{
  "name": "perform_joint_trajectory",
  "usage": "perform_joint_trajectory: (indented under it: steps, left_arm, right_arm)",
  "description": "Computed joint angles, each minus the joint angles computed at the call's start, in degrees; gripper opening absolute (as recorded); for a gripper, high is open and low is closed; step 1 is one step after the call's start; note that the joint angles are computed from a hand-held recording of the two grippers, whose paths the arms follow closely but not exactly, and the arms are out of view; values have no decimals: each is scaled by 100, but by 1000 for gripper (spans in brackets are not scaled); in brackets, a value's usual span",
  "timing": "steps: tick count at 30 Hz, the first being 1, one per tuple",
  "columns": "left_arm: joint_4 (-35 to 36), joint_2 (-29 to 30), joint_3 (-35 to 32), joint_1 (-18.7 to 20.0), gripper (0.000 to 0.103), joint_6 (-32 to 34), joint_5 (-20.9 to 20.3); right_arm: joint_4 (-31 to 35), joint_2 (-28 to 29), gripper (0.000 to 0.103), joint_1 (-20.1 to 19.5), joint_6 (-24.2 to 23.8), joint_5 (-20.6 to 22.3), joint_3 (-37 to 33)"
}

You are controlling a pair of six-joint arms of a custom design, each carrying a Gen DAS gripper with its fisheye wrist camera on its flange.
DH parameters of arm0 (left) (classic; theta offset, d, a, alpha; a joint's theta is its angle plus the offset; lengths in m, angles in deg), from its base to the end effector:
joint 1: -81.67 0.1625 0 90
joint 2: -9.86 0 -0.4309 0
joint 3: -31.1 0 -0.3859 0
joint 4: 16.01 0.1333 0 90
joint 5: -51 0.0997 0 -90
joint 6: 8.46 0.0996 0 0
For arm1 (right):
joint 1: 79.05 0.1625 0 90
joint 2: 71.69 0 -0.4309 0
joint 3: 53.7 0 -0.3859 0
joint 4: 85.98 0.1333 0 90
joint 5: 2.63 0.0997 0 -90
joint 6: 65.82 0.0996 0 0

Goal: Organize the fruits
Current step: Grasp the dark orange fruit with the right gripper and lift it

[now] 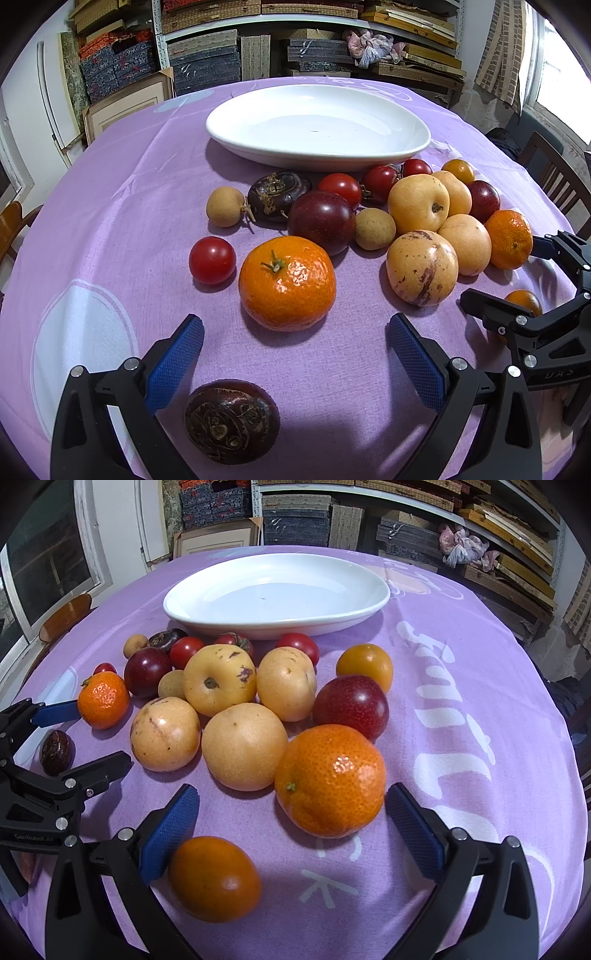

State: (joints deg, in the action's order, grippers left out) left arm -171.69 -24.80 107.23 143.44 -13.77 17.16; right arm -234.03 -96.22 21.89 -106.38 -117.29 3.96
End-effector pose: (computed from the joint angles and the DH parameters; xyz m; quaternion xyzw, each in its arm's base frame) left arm -0.1679 -0.7694 0.1423 0.0747 0.8651 -0.3099 0.3873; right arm 0.2502 -0.8110 0.0904 0.3729 -0.8792 0.1505 0.2555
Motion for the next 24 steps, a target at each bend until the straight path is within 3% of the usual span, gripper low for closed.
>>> perform_joint_trajectory:
  steps: [7,12,15,23,24]
  left_arm:
    - [-66,-116,100,45,100,105,-179]
    - [-141,-154,140,68,100,11,-103]
    - [-49,-119,107,49,100,-4,17]
    - [-64,-128,118,55,100,7,14]
    - [-70,-140,132,57,100,11,12]
  right_arm:
    - [386,-187,99,-133,-592,329,45]
    - [465,-326,99,-210,-681,438,144]
    - [529,-459,99,-295,-549,731,212]
    - [-412,-1183,99,-365,-1237,1005,1462]
    - [-444,-1285,95,-376,-1316,1030,1615]
